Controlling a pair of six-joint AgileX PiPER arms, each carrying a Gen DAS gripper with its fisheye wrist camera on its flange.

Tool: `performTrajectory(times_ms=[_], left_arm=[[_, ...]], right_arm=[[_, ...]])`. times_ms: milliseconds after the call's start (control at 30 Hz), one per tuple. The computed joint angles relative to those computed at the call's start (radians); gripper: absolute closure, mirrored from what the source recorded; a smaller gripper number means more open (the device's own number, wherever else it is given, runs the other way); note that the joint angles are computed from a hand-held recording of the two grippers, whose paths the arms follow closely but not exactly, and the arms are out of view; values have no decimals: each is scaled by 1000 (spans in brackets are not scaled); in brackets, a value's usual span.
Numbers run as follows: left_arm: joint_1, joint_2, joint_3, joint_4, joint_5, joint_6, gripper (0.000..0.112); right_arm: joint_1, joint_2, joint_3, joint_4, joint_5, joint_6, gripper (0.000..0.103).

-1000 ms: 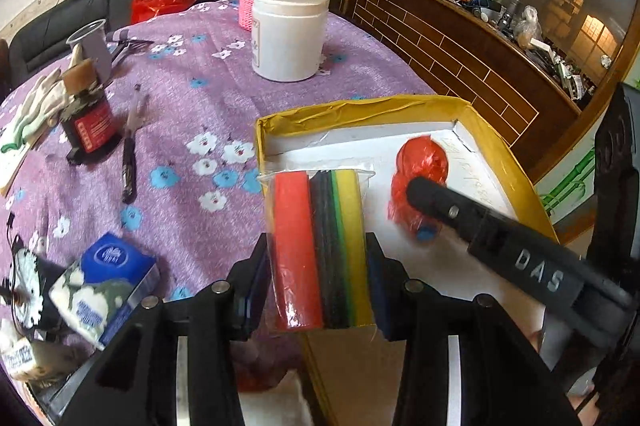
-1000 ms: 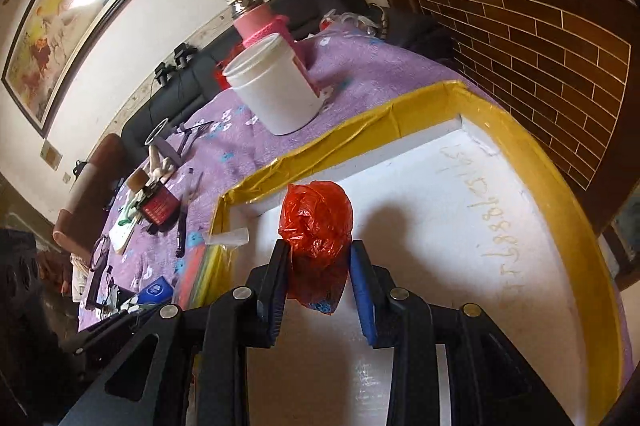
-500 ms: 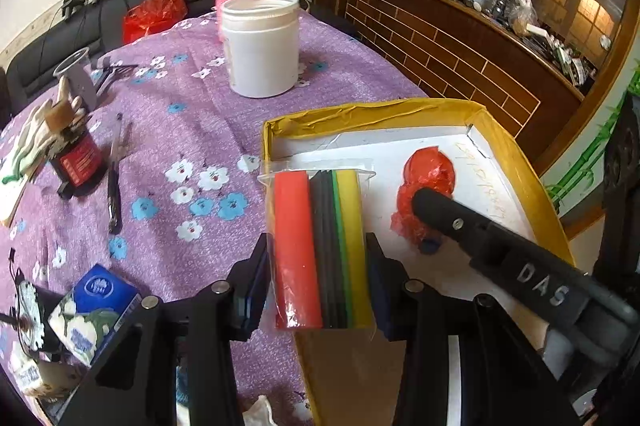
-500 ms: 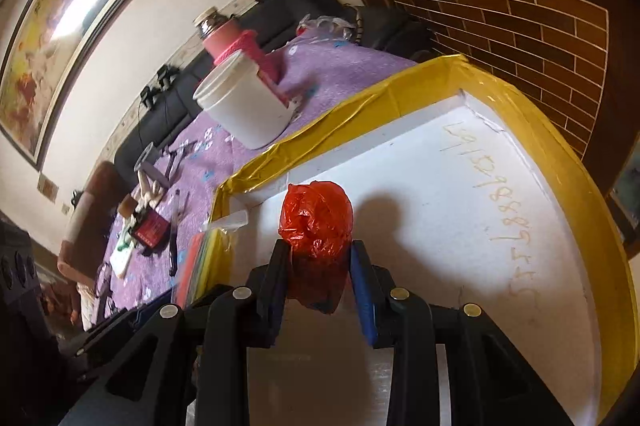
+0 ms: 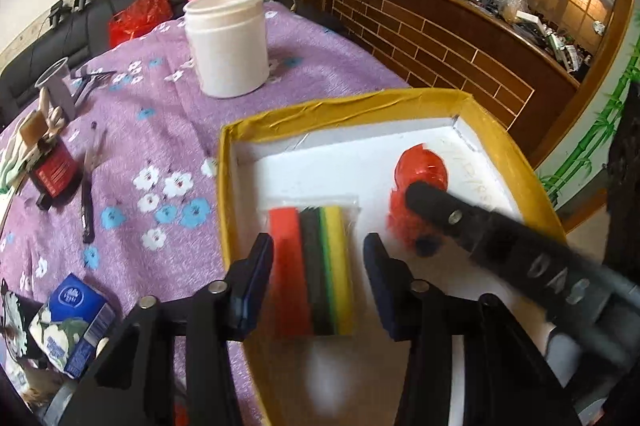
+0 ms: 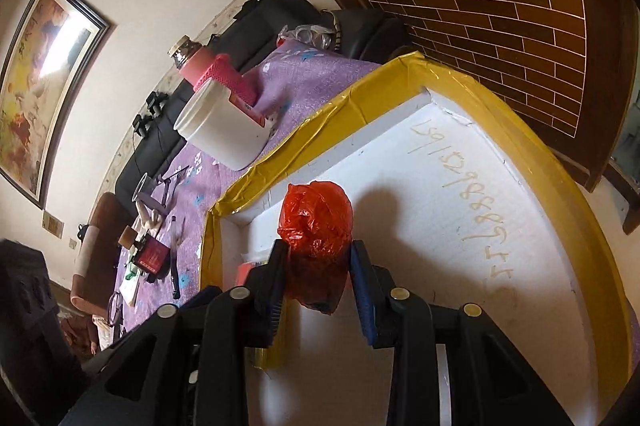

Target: Organize soft objects

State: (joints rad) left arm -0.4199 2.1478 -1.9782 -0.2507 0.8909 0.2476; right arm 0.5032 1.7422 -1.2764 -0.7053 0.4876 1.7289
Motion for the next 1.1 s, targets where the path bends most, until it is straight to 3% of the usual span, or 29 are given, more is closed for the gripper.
performTrajectory(times_ms=[67, 100, 267, 400, 500, 600, 733, 767, 833, 867, 967, 1100], left_arm=[[1, -22, 49, 11, -30, 3, 57], [-1, -36, 79, 20, -49, 13, 57], [-35, -117, 244, 190, -160, -97, 57], [-17, -209, 405, 192, -253, -122, 55], [21, -247, 451, 44, -260, -11, 54], [54, -320, 526, -101, -278, 107, 54], [100, -491, 701, -273, -350, 294, 36], [119, -532, 739, -305, -356, 333, 36], [185, -593, 787, -405, -310, 444, 36], [232, -619, 803, -459, -271, 502, 36], [390, -691, 836, -560, -161, 625, 36], [690, -785, 782, -625, -1, 739, 35]], right_arm=[[7, -4, -2, -16, 15, 15, 44], [14, -5, -8, -27, 33, 21, 42], [45, -4, -32, -88, 115, 42, 42], [57, -9, -27, -106, 136, 45, 42], [68, -8, -35, -121, 138, 26, 42], [119, -33, -23, -283, 164, 121, 42], [239, -81, -3, -490, 283, 232, 42], [280, -96, -2, -511, 325, 240, 42], [348, -113, -2, -551, 375, 259, 38], [390, -127, 8, -575, 392, 274, 32], [460, -167, 48, -623, 361, 336, 28], [526, -205, 23, -610, 318, 293, 28]])
